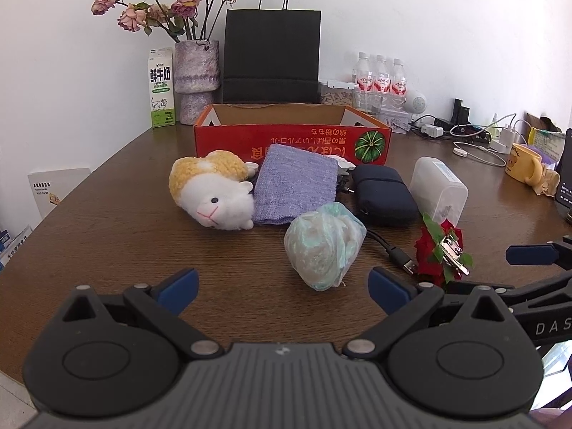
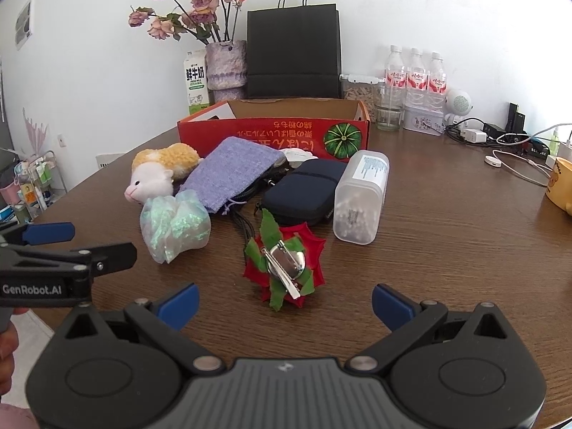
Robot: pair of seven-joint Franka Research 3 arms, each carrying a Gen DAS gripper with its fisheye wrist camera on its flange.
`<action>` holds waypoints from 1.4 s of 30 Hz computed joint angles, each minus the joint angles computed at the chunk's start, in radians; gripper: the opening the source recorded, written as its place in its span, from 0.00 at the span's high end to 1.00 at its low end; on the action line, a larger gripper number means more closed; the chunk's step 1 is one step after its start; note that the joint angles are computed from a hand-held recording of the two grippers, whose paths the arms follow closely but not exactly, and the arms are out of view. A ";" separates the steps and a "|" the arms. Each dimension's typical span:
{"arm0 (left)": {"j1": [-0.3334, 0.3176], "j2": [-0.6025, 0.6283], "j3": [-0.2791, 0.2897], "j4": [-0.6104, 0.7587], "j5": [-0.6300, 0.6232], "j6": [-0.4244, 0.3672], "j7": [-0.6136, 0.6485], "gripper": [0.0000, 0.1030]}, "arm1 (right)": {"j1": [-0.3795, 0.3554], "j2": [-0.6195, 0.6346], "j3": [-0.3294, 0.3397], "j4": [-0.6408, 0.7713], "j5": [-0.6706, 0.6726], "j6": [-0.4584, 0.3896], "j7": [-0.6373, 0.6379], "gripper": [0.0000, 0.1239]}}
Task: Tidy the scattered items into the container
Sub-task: 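Reach the left gripper to the pale green bag bundle and close on it, then carry the green bundle into the box with the left gripper while the right carries the rose brooch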
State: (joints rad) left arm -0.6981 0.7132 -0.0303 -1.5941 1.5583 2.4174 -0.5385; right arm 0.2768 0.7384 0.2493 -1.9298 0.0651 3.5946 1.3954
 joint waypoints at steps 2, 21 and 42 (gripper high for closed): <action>0.006 0.008 0.001 0.012 -0.003 0.011 0.013 0.00 | 0.000 0.007 -0.001 0.012 0.000 -0.009 0.000 0.17; 0.016 0.122 0.075 0.177 -0.081 0.145 0.141 0.00 | -0.031 0.147 0.042 0.187 -0.051 -0.039 -0.042 0.25; -0.002 0.129 0.110 0.184 0.018 0.183 -0.004 0.58 | -0.131 0.184 0.128 0.194 -0.216 0.016 0.013 0.69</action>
State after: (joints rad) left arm -0.7002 0.8425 0.0799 -1.4098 1.5760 2.6007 -0.5425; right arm 0.1457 0.9224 0.3770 -1.7363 -0.1504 3.6110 1.4079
